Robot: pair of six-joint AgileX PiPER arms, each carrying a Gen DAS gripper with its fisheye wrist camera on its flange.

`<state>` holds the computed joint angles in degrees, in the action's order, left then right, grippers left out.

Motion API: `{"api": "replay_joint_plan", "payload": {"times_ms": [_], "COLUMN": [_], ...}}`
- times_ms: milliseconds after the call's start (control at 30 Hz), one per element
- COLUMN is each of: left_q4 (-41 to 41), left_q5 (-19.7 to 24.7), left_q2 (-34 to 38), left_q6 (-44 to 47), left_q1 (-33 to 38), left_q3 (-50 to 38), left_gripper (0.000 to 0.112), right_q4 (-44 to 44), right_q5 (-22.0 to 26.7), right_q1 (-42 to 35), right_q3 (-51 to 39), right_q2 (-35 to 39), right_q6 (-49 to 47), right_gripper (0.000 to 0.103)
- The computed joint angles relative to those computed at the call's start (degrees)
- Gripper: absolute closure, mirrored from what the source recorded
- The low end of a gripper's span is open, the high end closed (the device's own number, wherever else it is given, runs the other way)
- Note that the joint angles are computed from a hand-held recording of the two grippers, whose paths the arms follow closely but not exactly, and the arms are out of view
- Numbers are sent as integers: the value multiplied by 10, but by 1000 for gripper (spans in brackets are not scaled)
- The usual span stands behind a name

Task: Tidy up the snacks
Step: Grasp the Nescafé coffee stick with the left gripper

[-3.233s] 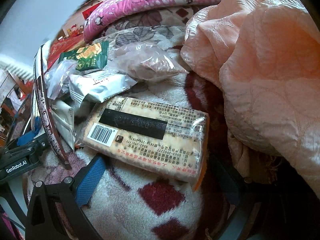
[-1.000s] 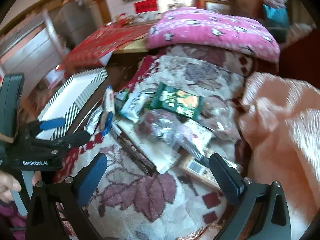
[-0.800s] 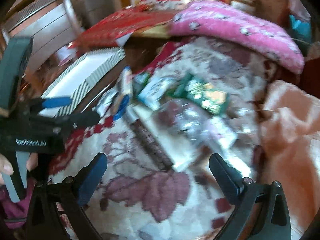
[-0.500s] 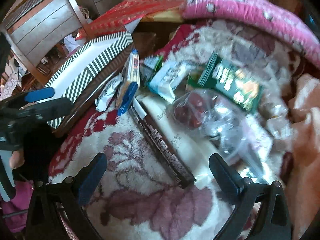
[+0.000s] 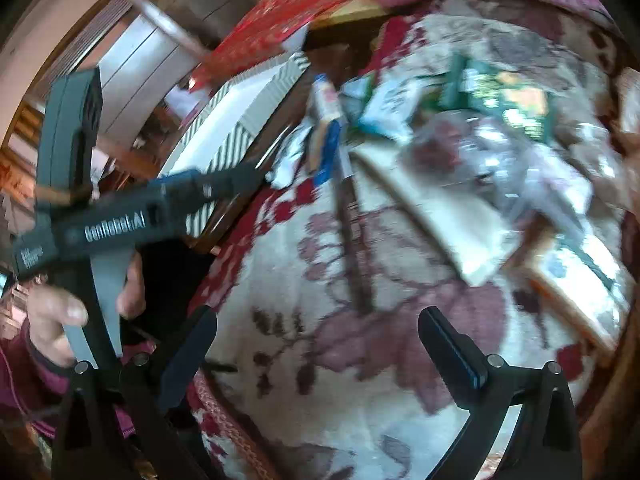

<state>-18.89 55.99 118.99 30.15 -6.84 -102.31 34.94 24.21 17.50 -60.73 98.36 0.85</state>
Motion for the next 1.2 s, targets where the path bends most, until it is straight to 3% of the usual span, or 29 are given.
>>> {"api": "replay_joint_plan", "payload": {"times_ms": [67, 200, 300, 500, 567, 667, 833, 967, 1200], "left_q4": [5, 14, 30, 42, 51, 51, 46, 24, 13], "left_q5": [2, 4, 38, 77, 70, 59, 74, 104, 98], "left_q2": [4, 22, 58, 105, 107, 101, 104, 115, 91], "left_q6": [-15, -55, -100, -123, -121, -108, -88, -70, -40], "left_q1": [-15, -42, -59, -82, -87, -83, -62, -41, -34], "left_q3": [0, -12, -51, -98, -96, -85, -94, -116, -80], "left_gripper": [9, 9, 13, 43, 47, 63, 99, 103, 104], "right_q4": [-69, -118, -154, -199, -203, -255, -366, -252, -317], "right_q5": [4, 10, 6, 1, 7, 27, 31, 14, 38], "right_q1": [-2, -8, -12, -39, -50, -54, -70, -94, -58], "right_q3": [11, 29, 53, 93, 93, 84, 77, 75, 1], "right_q2": [-23, -58, -87, -131, -129, -121, -94, -88, -51], "right_q6": [63, 98, 135, 185, 186, 218, 287, 195, 233], "right_gripper": [1, 1, 1, 1, 1, 1, 1, 1, 1]}}
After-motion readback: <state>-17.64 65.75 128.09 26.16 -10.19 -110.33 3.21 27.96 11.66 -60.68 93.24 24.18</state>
